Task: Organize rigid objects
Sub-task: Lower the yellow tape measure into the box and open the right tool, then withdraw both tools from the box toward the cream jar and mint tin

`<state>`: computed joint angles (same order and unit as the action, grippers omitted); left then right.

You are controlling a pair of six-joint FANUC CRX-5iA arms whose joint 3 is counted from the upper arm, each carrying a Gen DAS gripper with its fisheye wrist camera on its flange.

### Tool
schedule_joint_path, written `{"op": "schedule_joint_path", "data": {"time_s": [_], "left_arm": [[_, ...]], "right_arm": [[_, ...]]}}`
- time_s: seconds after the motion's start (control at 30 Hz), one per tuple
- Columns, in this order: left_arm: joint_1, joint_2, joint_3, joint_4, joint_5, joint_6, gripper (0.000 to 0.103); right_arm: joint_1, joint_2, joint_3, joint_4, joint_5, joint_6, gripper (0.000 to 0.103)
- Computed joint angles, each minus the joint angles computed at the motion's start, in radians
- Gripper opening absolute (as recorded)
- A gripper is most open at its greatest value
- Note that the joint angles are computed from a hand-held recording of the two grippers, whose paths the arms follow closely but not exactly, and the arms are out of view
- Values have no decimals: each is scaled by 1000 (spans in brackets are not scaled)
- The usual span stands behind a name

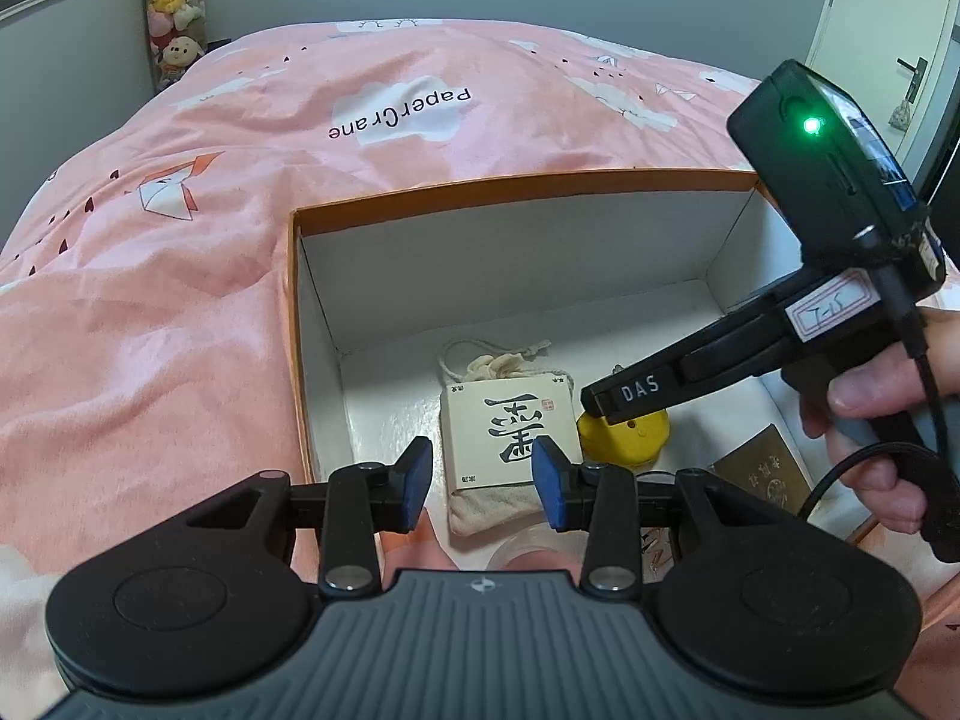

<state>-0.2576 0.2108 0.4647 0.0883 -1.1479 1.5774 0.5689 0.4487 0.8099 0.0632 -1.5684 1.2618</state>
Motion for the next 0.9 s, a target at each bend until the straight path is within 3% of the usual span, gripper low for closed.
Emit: {"op": "schedule_joint_path", "data": {"time_s": [0.3, 0.47, 0.73, 0.9], "left_arm": [[5, -3, -8, 15, 5, -2, 46], [10, -15, -27, 37, 22, -5, 46], [19, -57, -65, 99, 40, -20, 46], [29, -110, -111, 162, 74, -58, 46]], "right_arm": [[13, -9, -2, -9, -36, 79, 38], [19, -45, -60, 2, 5, 75, 37], [71, -152, -167, 97, 51, 39, 38], [105, -278, -273, 133, 116, -19, 41]]}}
